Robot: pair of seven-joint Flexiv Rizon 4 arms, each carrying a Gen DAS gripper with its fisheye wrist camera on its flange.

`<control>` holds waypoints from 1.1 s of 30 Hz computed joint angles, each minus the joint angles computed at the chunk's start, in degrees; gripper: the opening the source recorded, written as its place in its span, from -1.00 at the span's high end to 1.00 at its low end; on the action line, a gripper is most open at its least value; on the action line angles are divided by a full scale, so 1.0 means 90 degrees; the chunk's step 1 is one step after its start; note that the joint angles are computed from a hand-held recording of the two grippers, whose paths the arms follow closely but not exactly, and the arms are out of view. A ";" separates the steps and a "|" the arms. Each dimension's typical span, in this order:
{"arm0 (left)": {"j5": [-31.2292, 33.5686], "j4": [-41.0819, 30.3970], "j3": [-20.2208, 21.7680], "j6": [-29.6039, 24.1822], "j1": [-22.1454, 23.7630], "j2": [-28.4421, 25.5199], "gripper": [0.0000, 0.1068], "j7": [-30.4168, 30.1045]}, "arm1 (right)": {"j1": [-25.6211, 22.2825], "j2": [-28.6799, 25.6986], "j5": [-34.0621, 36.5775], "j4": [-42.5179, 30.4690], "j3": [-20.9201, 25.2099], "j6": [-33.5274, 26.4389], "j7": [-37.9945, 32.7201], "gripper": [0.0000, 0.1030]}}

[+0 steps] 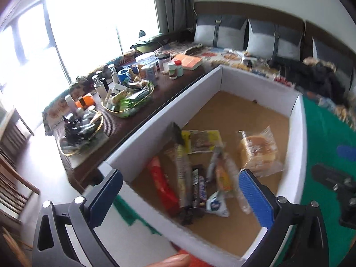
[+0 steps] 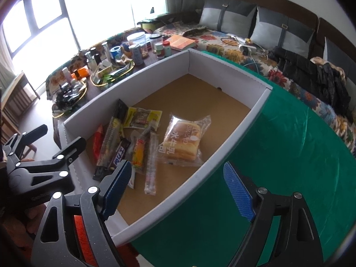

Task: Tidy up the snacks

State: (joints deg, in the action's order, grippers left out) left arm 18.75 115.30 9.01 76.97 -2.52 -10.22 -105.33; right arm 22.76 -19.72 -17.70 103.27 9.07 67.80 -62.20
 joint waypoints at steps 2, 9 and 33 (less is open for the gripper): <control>-0.0302 0.0093 -0.0124 -0.0003 0.0124 0.0048 -0.92 0.0317 | 0.0021 -0.0017 0.0013 -0.0052 0.0012 -0.0023 0.0008 -0.69; -0.1072 0.0264 -0.0317 -0.0138 0.0282 0.0176 -0.92 0.0945 | 0.0162 -0.0073 -0.0152 -0.0199 -0.0039 -0.0075 0.0079 -0.69; -0.2293 0.0494 -0.0520 -0.0084 0.0382 0.0160 -0.92 0.1930 | 0.0154 -0.0204 -0.0058 -0.0459 0.0016 -0.0431 -0.0072 -0.69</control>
